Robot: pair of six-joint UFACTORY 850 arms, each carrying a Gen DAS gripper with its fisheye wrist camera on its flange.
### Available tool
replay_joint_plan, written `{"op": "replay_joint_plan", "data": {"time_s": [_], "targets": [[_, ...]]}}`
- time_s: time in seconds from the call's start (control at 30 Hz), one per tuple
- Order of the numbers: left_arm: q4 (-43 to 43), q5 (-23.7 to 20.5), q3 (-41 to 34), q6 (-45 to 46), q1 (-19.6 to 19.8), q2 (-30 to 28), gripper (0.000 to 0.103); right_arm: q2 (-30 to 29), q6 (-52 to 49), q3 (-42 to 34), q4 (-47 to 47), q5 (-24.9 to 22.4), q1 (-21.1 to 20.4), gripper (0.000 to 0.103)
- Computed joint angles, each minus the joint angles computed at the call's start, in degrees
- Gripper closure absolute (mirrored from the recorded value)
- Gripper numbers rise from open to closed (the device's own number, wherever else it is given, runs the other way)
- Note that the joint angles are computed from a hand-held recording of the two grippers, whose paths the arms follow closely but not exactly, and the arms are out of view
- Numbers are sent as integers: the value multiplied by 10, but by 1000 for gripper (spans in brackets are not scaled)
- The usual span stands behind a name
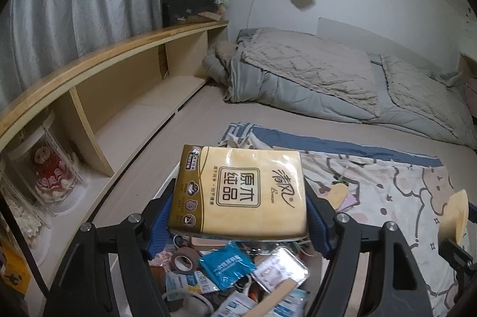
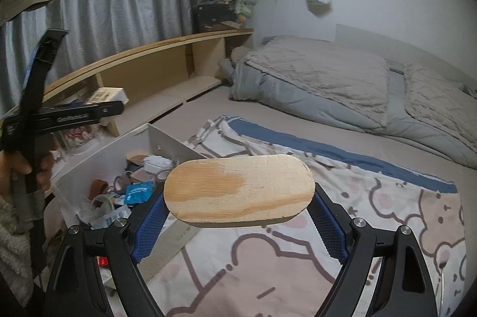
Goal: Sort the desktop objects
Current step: 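Carry the yellow tissue pack over the SHOES box with the left tool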
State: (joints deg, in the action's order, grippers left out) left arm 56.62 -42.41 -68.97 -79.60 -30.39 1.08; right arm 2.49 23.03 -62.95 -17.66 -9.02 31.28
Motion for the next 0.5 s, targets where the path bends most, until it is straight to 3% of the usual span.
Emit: {"op": "replay_joint_plan", "data": {"time_s": [0.5], "targets": [[-127, 25, -15, 89, 73, -69, 28, -18, -286, -14, 266, -9, 26, 14]]}}
